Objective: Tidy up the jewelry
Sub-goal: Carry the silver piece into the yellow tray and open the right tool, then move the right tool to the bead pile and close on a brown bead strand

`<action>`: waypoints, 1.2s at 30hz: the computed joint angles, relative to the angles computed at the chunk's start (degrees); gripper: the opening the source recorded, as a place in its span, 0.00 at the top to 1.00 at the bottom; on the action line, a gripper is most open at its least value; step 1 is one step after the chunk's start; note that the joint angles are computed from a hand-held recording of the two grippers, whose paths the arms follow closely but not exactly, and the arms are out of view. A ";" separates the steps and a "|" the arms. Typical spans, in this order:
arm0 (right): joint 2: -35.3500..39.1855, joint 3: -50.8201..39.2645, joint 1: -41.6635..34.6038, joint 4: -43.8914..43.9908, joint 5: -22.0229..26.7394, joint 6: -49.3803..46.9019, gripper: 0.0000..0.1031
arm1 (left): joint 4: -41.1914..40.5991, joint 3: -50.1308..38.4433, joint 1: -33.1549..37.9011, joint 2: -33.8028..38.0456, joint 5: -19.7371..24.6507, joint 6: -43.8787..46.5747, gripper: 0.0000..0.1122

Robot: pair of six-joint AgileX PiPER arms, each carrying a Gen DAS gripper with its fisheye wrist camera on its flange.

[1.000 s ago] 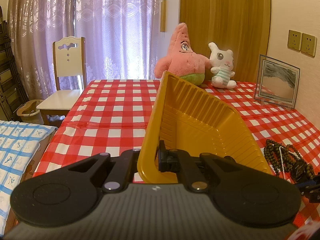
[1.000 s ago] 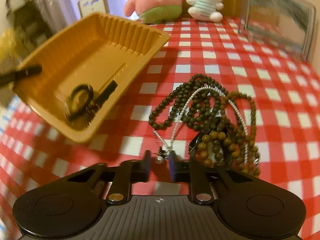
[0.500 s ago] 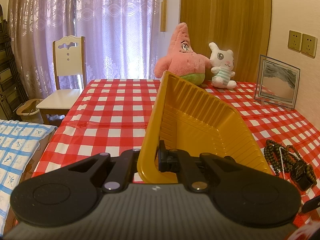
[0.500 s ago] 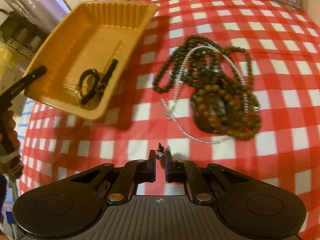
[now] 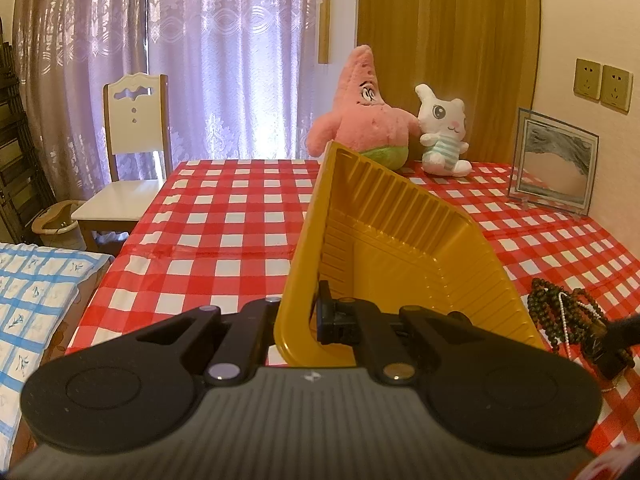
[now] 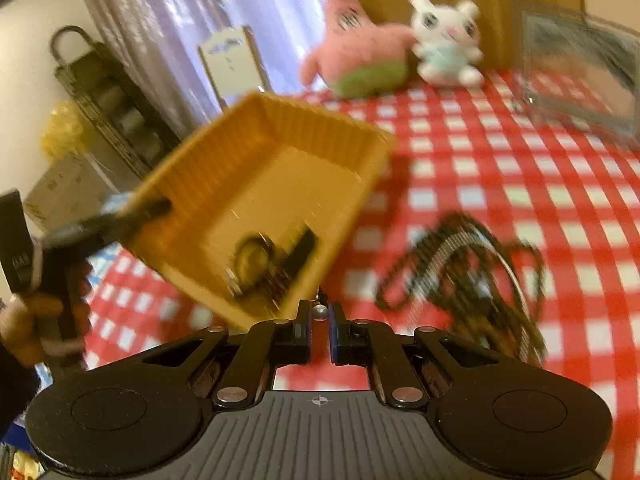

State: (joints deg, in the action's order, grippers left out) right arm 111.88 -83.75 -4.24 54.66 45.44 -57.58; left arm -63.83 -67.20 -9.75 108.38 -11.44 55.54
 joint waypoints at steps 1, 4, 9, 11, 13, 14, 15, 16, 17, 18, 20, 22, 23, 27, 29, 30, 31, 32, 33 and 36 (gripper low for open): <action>0.81 -1.06 0.83 -0.34 -0.18 0.41 0.92 | -0.51 -0.15 -0.07 0.08 0.02 0.57 0.96; 3.87 -4.59 3.36 -0.97 -0.89 2.30 0.92 | -1.23 -0.38 -0.02 0.10 0.33 1.36 0.96; 8.48 -8.76 7.00 -3.04 -4.87 4.59 0.92 | -1.56 -0.37 -0.02 0.02 0.35 1.67 0.96; 9.85 -10.01 8.00 -3.56 -6.54 5.68 0.92 | -1.51 -0.38 -0.02 0.02 0.36 1.70 0.96; 10.87 -10.61 8.19 -1.99 -7.63 5.40 0.92 | -1.98 -0.42 -0.03 0.03 0.34 2.14 0.96; 11.28 -10.83 8.30 -1.00 -8.35 4.94 0.92 | -2.03 -0.43 -0.03 0.03 0.37 2.18 0.96; 11.55 -10.99 8.49 -0.21 -9.06 4.32 0.92 | -2.21 -0.44 0.02 0.03 0.47 2.43 0.96; 12.02 -11.65 8.65 0.24 -9.09 4.01 0.92 | -2.33 -0.44 0.01 -0.01 0.51 2.58 0.96; 12.39 -12.32 8.75 0.41 -8.72 4.08 0.92 | -2.80 -0.49 0.02 -0.05 0.59 3.15 0.96; 12.68 -13.01 8.95 -0.47 -8.50 5.16 0.92 | -3.28 -0.55 0.03 -0.07 0.69 3.74 0.96; 12.48 -13.38 9.16 -1.93 -8.05 6.60 0.90 | -4.30 -0.73 0.05 -0.04 0.88 4.89 0.96; 11.09 -11.59 8.77 -0.38 -7.80 4.53 0.83 | -5.29 -0.84 0.05 -0.06 0.98 5.88 0.96; 10.21 -10.42 8.53 0.40 -7.90 3.32 0.76 | -6.16 -0.98 0.03 -0.01 0.97 6.75 0.96; 5.65 -3.94 5.85 4.81 -6.63 -3.65 0.67 | -7.67 -1.30 -0.06 0.15 0.89 8.12 0.96; 3.15 -0.16 3.87 5.67 -5.96 -7.04 0.66 | -7.94 -1.36 -0.01 0.21 0.87 8.32 0.96; 1.77 2.13 2.58 6.13 -5.79 -8.98 0.66 | -8.07 -1.35 0.01 0.21 0.87 8.28 0.96; 0.62 4.07 1.50 6.27 -5.87 -10.35 0.66 | -8.19 -1.36 0.10 0.21 0.93 8.25 0.96; -0.47 5.87 0.36 6.13 -6.05 -11.34 0.66 | -8.28 -1.36 0.11 0.22 0.89 8.26 0.96; -1.49 7.55 -0.85 5.62 -6.30 -11.94 0.66 | -8.41 -1.35 0.05 0.23 0.78 8.36 0.96; -3.88 11.18 -4.28 2.74 -7.33 -11.53 0.66 | -8.50 -1.37 0.11 0.26 0.82 8.45 0.96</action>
State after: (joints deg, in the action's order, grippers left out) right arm 108.00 -72.57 -8.52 57.40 38.10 -69.11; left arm -72.33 -68.57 -9.64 108.64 -10.62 63.99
